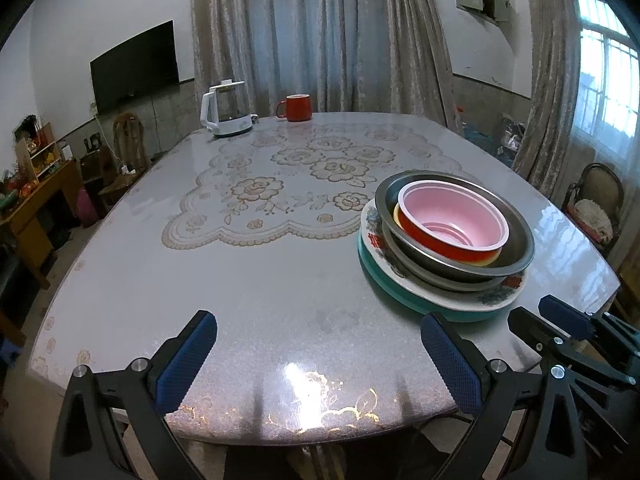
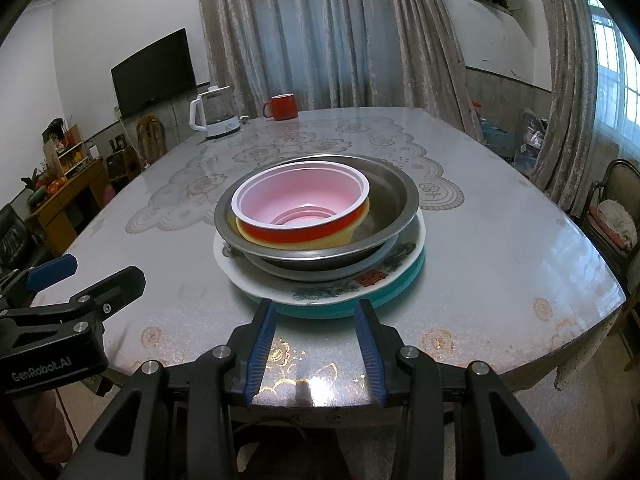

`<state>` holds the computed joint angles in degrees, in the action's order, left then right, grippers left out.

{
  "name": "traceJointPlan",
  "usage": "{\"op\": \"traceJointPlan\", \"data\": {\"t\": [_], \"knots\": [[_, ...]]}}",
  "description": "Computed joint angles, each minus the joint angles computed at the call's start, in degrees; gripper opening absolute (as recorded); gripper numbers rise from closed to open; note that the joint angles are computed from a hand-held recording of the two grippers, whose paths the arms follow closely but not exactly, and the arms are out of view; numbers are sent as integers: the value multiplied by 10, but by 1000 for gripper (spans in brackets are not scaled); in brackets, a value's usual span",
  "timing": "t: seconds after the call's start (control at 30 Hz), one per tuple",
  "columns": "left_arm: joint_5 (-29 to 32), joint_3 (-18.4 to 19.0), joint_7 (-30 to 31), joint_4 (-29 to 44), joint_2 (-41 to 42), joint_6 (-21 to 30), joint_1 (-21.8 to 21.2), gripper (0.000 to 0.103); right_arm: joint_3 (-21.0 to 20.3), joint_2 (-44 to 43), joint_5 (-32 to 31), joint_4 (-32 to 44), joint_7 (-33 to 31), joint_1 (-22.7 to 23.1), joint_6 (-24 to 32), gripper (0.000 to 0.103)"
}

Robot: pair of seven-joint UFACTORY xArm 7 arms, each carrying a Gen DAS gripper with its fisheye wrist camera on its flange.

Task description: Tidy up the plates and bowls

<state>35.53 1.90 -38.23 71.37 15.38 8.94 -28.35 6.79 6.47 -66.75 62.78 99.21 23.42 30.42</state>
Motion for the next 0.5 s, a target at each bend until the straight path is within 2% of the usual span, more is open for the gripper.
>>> {"op": "traceJointPlan", "data": {"t": [0.5], "knots": [[-1,-1,-5,-2,-1,2,1,103,-1,4,10,1,-8,1,-2,41]]}}
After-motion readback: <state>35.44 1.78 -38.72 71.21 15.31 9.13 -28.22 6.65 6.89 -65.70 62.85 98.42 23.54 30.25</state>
